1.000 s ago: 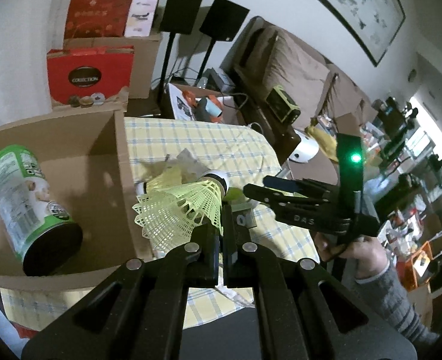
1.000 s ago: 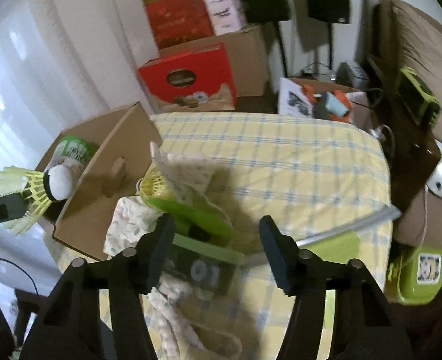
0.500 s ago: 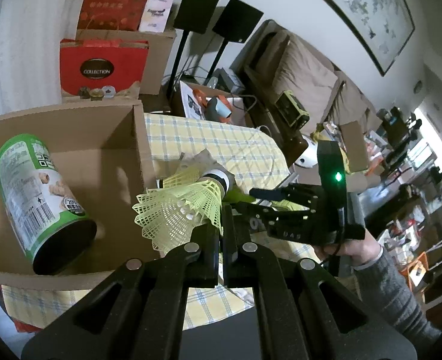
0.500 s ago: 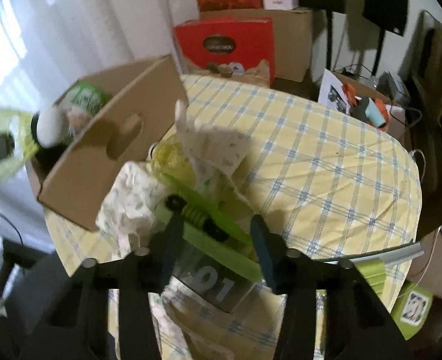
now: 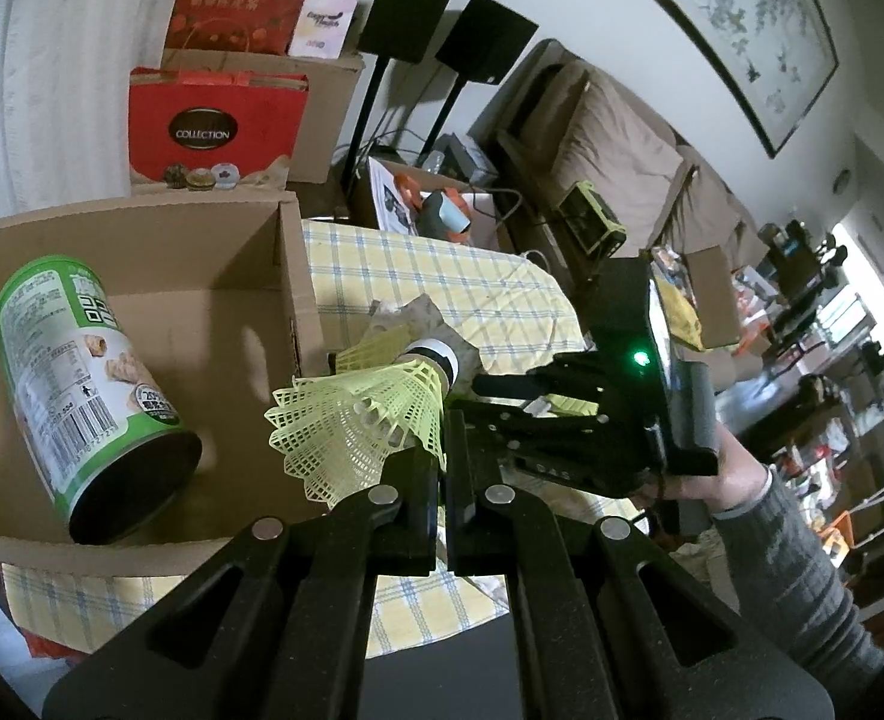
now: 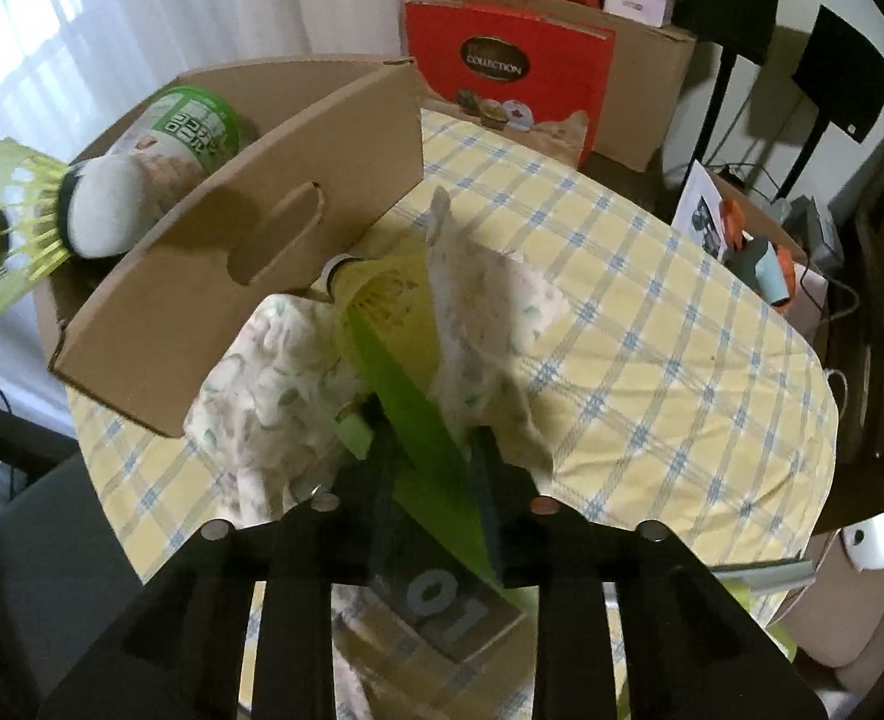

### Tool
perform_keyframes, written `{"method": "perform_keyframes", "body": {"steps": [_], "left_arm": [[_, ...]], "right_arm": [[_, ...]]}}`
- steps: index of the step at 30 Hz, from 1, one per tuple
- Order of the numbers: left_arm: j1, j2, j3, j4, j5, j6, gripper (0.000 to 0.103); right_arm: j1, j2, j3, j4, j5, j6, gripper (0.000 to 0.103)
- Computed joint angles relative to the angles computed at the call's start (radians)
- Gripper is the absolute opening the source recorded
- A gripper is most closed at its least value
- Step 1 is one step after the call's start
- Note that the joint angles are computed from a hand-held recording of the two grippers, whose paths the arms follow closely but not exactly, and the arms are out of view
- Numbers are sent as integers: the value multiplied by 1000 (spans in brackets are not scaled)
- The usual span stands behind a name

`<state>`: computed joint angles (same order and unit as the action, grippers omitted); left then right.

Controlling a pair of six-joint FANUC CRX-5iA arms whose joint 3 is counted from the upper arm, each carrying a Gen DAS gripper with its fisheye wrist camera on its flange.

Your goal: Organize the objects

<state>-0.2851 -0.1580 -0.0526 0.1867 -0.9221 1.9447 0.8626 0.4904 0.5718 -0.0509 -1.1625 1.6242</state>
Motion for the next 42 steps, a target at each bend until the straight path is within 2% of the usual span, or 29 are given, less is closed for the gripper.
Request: {"method": "perform_keyframes", "body": {"steps": [1,2,4,16,20,23,24,25,27,31,36,38,40,42], "left_arm": [[1,-1,-1,1,1,0,1],[2,-4,-4,1,2,0,1],[9,-9,-9,4,4,-1,1],[52,-44,-35,-4,3,16,1],[63,-52,-43,-4,0,22,1],[66,-56,-48,0,0,21,1],[65,-55,-48,-1,0,22,1],[65,-55,-48,-1,0,22,1],[64,-53,-48,3,-1,20,1],[61,-46,-45,6,-4,11,1],[58,-42,-48,15,2,10,1],[57,-43,-49,15,3,11,1],[58,-44,-49,15,2,11,1],[61,-47,-53,18,4,13,1]], "right_arm": [[-3,6,10,-11,-5,4,16],[-11,9,20,-32,-11,10,11],[-15,4,12,-36,-2,8,9],[-51,-123,-100,-99,131,-48,6],[-35,-124,-101,-55,117,-69,6],[-27,-106,-87,-40,85,-85,12],[-27,-93,-70,-45,64,-96,20],[-30,-89,-68,-50,57,-98,33],[-25,-82,-66,-42,58,-105,47],[-28,-65,-48,-72,46,-86,48],[-9,-12,-9,-32,-9,-82,48],[-21,6,14,-64,-30,-79,42],[-41,8,28,-111,-34,-78,13],[-65,7,43,-157,-38,-81,9]]}}
